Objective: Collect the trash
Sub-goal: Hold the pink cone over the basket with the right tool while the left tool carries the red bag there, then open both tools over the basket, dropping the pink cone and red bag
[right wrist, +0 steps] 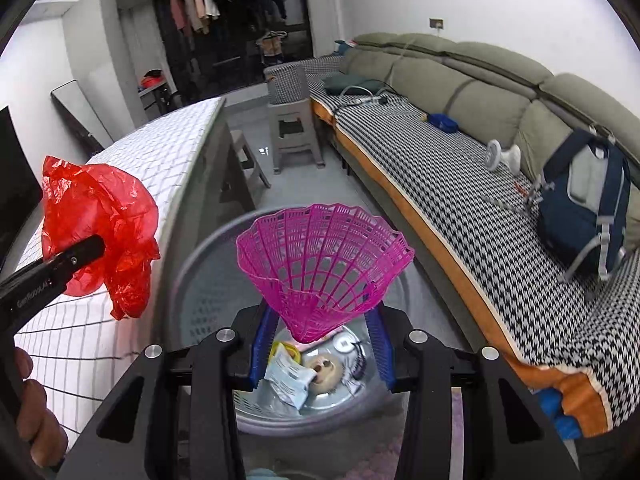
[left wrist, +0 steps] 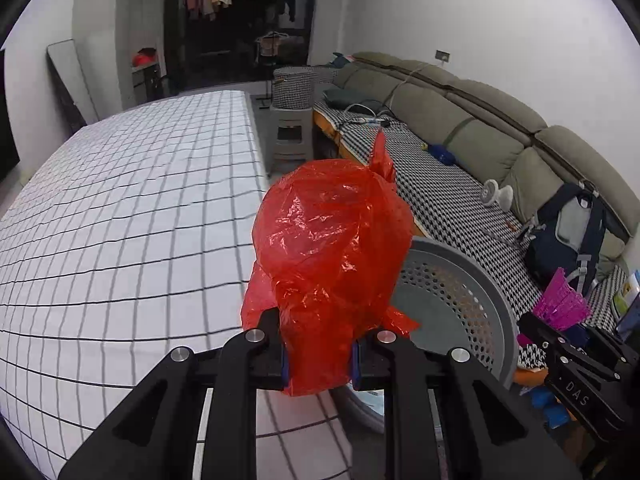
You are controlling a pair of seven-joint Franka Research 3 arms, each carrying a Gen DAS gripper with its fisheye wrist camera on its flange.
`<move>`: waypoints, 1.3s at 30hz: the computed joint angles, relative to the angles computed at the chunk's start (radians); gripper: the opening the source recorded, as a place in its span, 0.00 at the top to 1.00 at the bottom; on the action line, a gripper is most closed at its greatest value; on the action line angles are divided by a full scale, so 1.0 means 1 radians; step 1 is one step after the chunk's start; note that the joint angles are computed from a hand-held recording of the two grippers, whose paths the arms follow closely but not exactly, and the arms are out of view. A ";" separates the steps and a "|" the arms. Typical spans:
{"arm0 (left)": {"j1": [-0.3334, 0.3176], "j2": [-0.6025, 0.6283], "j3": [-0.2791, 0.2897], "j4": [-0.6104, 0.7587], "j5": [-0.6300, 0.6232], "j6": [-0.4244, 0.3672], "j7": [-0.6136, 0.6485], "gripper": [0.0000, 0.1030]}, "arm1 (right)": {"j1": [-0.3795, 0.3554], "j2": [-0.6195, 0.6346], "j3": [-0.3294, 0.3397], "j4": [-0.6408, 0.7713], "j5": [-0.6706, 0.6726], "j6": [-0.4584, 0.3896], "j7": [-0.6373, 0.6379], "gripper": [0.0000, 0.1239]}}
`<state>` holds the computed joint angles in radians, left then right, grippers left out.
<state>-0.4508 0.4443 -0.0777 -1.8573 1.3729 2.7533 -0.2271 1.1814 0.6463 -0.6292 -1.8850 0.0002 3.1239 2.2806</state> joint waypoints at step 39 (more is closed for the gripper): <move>-0.132 0.196 0.069 0.232 -0.311 -0.095 0.299 0.35 | -0.349 0.041 0.338 0.104 0.125 0.017 -0.288 0.46</move>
<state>-0.5825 0.6403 -0.0085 -1.6254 1.0616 2.6578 0.0723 0.8326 0.6872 -0.2917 -1.7811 0.1253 3.1405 1.9929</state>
